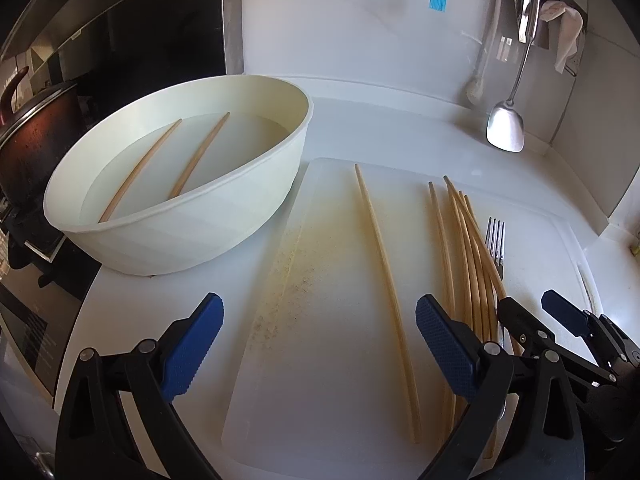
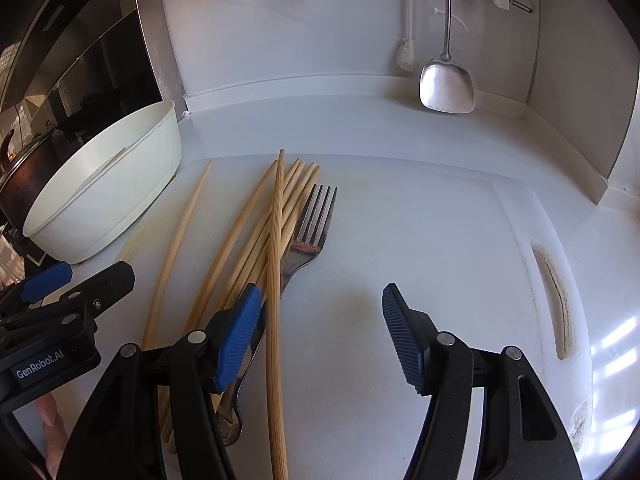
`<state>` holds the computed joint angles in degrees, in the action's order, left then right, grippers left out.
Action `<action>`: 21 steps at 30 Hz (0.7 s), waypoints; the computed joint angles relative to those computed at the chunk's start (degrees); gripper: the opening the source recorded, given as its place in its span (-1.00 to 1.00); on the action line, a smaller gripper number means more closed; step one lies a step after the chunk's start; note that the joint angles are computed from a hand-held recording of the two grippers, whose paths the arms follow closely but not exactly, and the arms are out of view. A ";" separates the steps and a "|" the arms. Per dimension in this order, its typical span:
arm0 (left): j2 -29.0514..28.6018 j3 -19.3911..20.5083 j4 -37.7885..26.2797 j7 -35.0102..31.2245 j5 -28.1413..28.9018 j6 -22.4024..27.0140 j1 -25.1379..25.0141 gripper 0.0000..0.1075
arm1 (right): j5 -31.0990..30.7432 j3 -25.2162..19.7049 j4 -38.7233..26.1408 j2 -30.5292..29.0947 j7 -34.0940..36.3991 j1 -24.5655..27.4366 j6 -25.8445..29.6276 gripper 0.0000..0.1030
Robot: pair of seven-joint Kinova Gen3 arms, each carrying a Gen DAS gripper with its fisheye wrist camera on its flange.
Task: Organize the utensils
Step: 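Close the right tool on another wooden chopstick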
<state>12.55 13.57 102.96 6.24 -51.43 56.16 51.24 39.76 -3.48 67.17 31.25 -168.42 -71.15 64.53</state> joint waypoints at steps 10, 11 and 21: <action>0.11 -0.06 0.06 -0.14 0.65 -1.04 -0.27 0.77 | 1.75 0.23 4.53 -2.11 -5.48 0.29 -2.91 -0.13; 0.23 -0.08 -0.04 -0.15 0.65 -1.06 -0.23 0.77 | 1.96 0.08 5.03 -2.35 -5.91 0.49 -3.26 -0.13; 1.06 -0.54 -0.86 -0.64 0.95 -1.18 0.18 0.77 | 4.42 -0.88 9.66 -4.65 -13.16 1.57 -5.24 -0.35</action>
<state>13.61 13.03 102.10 5.60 -50.48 54.97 51.42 44.18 -4.36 76.83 26.60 -181.58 -69.58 59.29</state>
